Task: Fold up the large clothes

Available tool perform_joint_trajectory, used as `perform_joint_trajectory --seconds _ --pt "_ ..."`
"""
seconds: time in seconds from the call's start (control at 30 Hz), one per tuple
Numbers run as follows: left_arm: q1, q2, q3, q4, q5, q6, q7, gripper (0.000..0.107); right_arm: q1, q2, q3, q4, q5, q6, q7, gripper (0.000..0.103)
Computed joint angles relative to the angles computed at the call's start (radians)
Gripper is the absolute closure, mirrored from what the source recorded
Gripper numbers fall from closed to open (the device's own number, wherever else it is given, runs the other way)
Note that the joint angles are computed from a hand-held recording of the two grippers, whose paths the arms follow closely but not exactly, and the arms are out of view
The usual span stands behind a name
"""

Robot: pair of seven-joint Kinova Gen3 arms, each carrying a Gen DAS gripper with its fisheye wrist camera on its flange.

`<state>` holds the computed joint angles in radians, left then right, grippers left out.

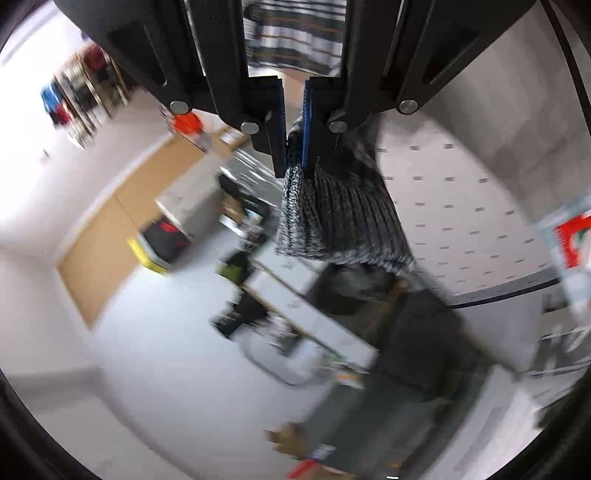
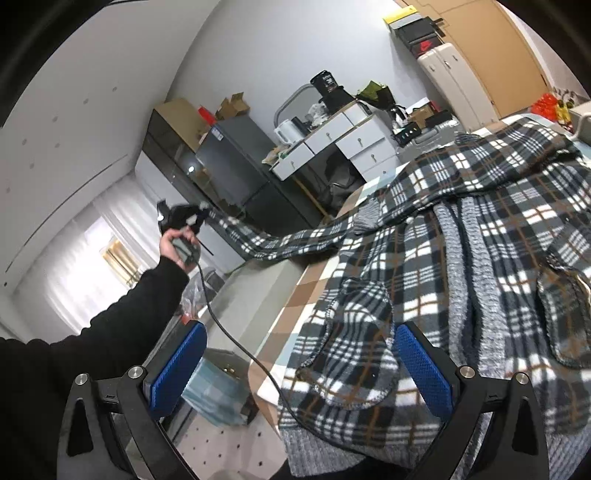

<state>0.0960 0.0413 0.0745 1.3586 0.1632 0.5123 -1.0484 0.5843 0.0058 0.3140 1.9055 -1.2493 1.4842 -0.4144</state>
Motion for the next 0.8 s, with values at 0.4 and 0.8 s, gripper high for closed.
perform_joint_trajectory --seconds 0.4,0.8 --pt "0.368 0.272 -0.058 -0.371 0.189 0.102 -0.246 0.107 0.139 0.040 0.065 0.013 -0.017 0.106 0.054 0.000" --pt "0.479 0.432 -0.129 -0.668 -0.176 0.579 -0.354 0.046 0.276 0.108 0.061 -0.018 0.000 0.168 0.079 0.000"
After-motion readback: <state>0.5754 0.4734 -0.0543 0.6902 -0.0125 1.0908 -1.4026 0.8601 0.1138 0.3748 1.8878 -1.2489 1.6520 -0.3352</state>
